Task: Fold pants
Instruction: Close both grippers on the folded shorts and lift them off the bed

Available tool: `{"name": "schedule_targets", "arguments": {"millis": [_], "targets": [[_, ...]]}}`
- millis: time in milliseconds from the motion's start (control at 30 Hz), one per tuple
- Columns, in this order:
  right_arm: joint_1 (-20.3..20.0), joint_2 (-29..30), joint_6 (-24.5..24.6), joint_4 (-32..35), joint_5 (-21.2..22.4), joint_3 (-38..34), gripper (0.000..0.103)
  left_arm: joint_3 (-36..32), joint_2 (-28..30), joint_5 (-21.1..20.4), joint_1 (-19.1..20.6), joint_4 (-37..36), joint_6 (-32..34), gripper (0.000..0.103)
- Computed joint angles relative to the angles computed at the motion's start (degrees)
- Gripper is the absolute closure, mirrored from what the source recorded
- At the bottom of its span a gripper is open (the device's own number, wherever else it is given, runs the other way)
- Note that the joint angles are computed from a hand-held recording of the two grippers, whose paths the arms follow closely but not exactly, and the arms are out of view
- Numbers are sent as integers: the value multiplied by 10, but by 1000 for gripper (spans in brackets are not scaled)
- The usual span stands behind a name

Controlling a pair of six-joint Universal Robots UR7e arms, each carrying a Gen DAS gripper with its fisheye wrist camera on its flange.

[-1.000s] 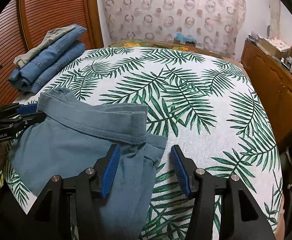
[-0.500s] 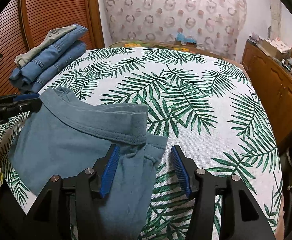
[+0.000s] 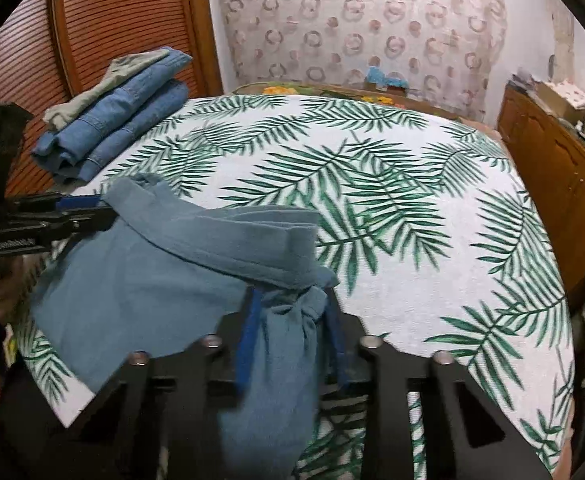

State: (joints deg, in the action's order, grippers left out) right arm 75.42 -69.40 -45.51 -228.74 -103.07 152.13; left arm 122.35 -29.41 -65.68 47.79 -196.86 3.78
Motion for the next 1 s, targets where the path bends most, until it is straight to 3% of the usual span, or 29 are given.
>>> {"name": "schedule_targets", "arguments": {"millis": [200,300,400,1000], "targets": [[-4,6,12,-17,10,6,91,4,-3,-16,-5,0,5,85],[-6,10,12,-51,27,18,92,18,1,-4,-22,-37,9,89],[-7,8,6,-84,50,34,92,31,-3,3,-36,-62,5,89],[24,-35,-27,-166,93,97,92,97,-50,11,-108,-178,20,90]]}}
